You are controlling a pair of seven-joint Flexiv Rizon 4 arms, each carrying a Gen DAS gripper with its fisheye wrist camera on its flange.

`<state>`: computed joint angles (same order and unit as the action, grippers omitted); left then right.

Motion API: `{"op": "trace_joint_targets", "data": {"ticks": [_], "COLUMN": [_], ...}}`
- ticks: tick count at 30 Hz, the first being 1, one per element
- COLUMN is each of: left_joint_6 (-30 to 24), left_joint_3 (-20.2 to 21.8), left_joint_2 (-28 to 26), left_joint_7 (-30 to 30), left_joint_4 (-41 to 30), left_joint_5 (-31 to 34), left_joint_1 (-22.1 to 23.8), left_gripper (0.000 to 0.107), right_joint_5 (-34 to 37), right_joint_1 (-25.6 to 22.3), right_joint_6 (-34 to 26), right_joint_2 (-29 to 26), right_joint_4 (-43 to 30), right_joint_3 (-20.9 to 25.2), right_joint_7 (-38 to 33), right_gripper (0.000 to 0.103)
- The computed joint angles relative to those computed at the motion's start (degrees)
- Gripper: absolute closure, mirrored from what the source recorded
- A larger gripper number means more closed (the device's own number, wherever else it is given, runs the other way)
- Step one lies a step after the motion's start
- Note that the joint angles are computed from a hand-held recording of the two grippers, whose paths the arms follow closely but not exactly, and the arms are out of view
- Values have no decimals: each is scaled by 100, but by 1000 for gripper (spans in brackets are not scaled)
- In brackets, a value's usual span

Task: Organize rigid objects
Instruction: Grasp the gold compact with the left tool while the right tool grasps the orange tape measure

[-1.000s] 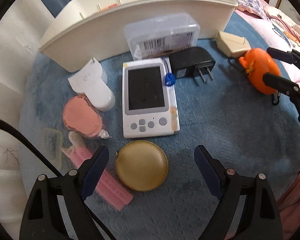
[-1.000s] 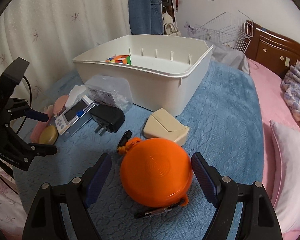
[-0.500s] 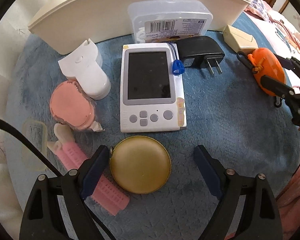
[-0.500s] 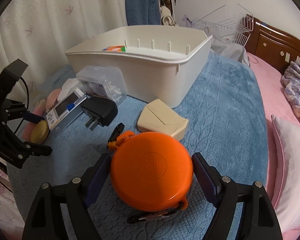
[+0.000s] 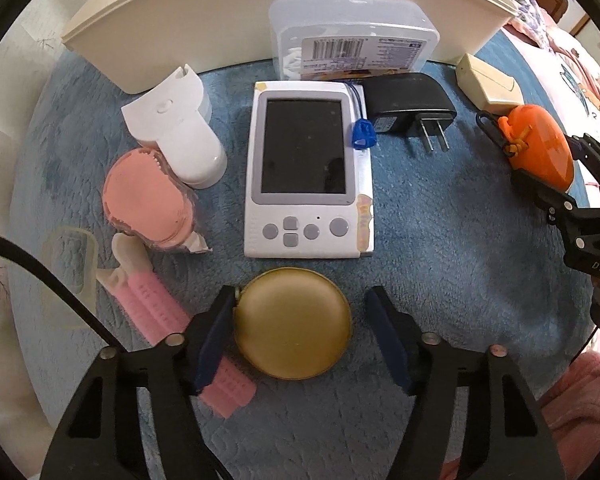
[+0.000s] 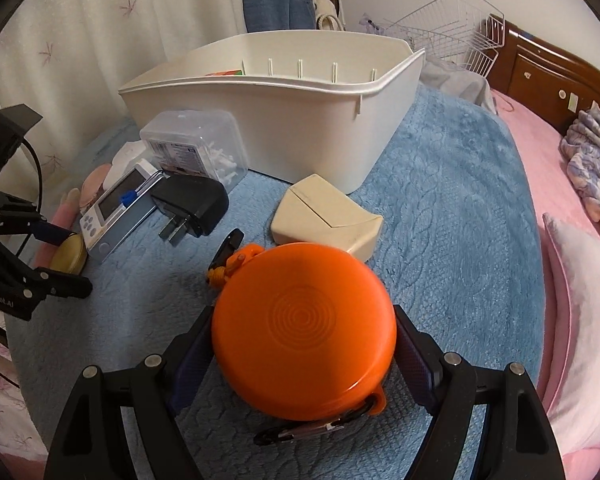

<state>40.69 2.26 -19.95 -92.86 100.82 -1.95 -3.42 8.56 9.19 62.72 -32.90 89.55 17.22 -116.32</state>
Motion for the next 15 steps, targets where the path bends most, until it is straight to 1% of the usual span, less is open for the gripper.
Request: {"op": "trace_joint_targets", "data": {"ticks": [3,10,15], "left_joint_6": [-146,-313,-501], "left_joint_3": [23,-7,-12], "left_joint_2": [47,59,-7], "left_joint_7": [28,328,476], "left_joint_4": [-41,-95,-247], "left_joint_5": [-53,-231,-218], "left_joint_1": [68,210,233], "left_gripper": [48,48,48], "right_joint_5": [-73,-373,-764], "right_joint_1": [57,228,435], "right_joint_6": [32,38,-156], "right_joint_2": [11,82,133], "right_joint_4": [35,159,184], "right_joint_3": [-63,-246,-471], "right_joint_7": [52,321,763], "right_gripper": [22,22,22]}}
